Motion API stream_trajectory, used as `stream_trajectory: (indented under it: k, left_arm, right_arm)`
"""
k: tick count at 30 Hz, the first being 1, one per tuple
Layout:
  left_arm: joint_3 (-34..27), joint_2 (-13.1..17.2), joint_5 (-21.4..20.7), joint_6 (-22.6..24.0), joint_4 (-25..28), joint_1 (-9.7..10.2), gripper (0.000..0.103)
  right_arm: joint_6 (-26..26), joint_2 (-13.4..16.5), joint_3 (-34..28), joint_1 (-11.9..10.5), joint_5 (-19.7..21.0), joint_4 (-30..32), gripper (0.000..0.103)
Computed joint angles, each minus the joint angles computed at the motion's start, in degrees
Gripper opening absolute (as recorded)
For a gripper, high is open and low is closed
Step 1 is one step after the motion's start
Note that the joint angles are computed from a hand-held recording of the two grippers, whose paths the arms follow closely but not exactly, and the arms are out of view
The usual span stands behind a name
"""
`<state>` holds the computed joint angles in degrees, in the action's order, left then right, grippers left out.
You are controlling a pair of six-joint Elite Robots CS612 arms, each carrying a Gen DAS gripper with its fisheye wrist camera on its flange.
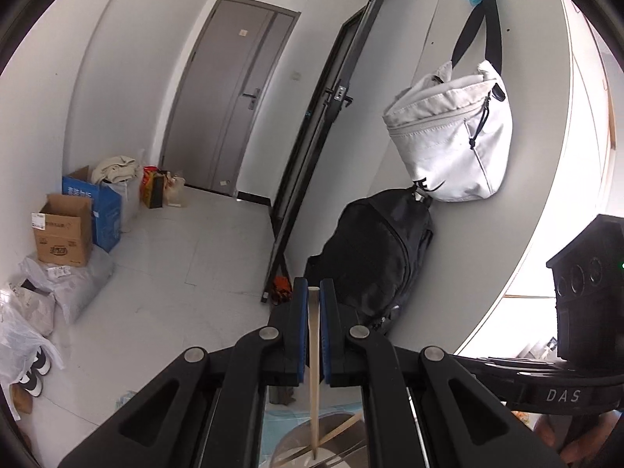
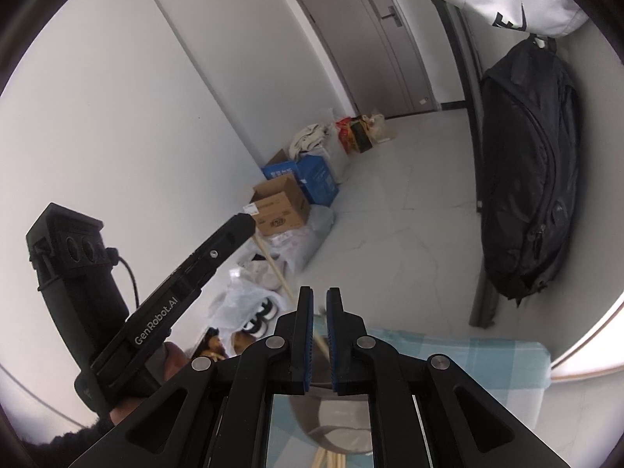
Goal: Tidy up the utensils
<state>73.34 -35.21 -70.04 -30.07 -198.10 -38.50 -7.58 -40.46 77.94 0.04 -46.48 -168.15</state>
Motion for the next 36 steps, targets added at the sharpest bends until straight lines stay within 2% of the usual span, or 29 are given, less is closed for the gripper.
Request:
stream_trajectory:
  k: [3, 5, 6, 7, 8, 9, 10, 14, 16, 18, 21, 24, 25, 28, 33, 36]
  left_arm:
    - [0.7, -0.8, -4.8, -1.6, 1.7, 0.75, 0.003]
    - [1.3, -1.3, -6.1, -1.9, 2.1, 0.84, 0.008]
    - [1.7, -1.7, -6.0, -1.5, 2.6, 0.66, 0.016]
    - [2.0, -2.0, -6.5, -1.4, 2.9, 0.66, 0.035]
    - [2.2, -2.3, -7.6, -1.6, 3.3, 0.74, 0.048]
    - [2.6, -2.6, -9.1, -2.1, 3.3, 0.79, 0.066]
    - [3.2, -2.8, -9.0, -2.2, 2.5, 0.76, 0.070]
    - [4.6, -4.3, -6.2, -1.5, 4.5, -0.04, 0.070]
    - [5.6, -5.0, -4.1, -2.5, 5.0, -0.52, 0.070]
    - [6.5, -5.7, -2.5, -3.7, 5.6, -0.78, 0.070]
    - [8.1, -6.9, -0.1, -5.9, 7.1, -1.29, 0.070]
    - [9.9, -8.2, 4.0, -7.4, 8.2, -2.36, 0.070]
    - [10.2, -8.4, 4.7, -7.6, 8.5, -2.59, 0.073]
    - [11.4, -9.3, 7.8, -9.4, 9.6, -3.55, 0.082]
    - [13.5, -10.4, 11.9, -12.5, 11.0, -5.04, 0.083]
    - [14.3, -10.7, 13.5, -12.1, 11.3, -5.76, 0.083]
  right_arm:
    - [-0.4, 0.1, 0.2, -0.1, 1.6, 0.6, 0.008]
    - [-0.2, -0.1, 0.8, -0.1, 1.5, 0.1, 0.011]
    - [0.3, -0.2, 1.2, -0.2, 1.4, -0.5, 0.014]
    - [1.4, -0.4, 1.8, -0.3, 1.3, -1.4, 0.021]
    - [2.3, -0.5, 2.3, -0.5, 1.6, -2.1, 0.025]
    - [2.8, -0.6, 2.8, -0.8, 1.9, -2.7, 0.030]
    - [3.3, -0.9, 3.5, -1.0, 1.9, -3.5, 0.036]
    - [4.1, -2.2, 6.1, -1.8, 0.8, -5.9, 0.041]
    - [5.3, -2.7, 7.6, -2.3, 0.9, -7.8, 0.054]
    - [6.2, -3.2, 8.8, -2.7, 0.8, -9.5, 0.058]
    - [6.9, -4.0, 10.6, -3.3, 1.1, -11.0, 0.058]
    - [7.8, -4.6, 12.4, -3.7, 1.6, -13.3, 0.066]
    - [8.1, -4.9, 13.0, -3.8, 1.7, -14.1, 0.068]
    - [7.9, -5.6, 14.8, -4.0, 2.3, -16.1, 0.071]
    - [7.0, -6.1, 17.5, -4.1, 2.2, -20.8, 0.082]
    - [5.6, -6.1, 19.1, -4.1, 2.4, -23.3, 0.086]
